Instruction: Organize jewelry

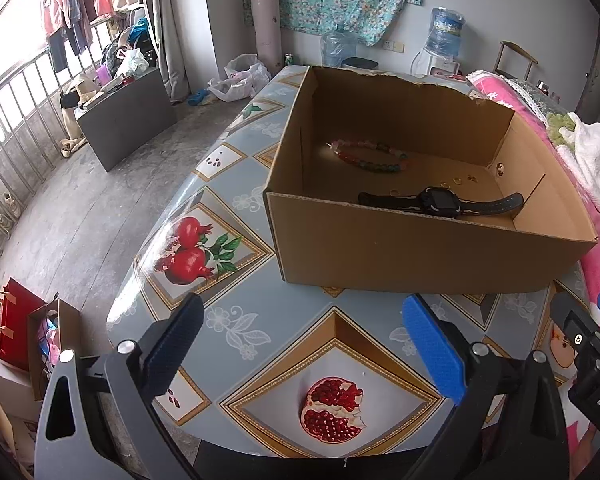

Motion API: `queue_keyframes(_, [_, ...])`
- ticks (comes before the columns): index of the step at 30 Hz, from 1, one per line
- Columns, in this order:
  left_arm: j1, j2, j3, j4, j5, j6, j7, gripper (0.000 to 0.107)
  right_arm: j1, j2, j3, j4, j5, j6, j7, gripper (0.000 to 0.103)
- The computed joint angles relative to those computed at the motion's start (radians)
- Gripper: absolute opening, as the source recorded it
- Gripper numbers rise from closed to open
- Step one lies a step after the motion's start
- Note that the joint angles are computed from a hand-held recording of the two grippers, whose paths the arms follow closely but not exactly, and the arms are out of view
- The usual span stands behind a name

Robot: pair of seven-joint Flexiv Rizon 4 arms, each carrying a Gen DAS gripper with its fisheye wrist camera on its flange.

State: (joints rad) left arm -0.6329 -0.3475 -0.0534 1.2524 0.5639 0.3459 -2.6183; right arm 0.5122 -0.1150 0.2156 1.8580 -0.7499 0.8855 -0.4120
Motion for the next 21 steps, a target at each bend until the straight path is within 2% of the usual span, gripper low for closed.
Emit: queue_keyframes(21, [-0.001,-0.003,-0.001,-0.01,-0.003,-0.004,0.01,0.098,0.002,0.001,0.002,0.0,0.005,-0.007,0.0,0.095])
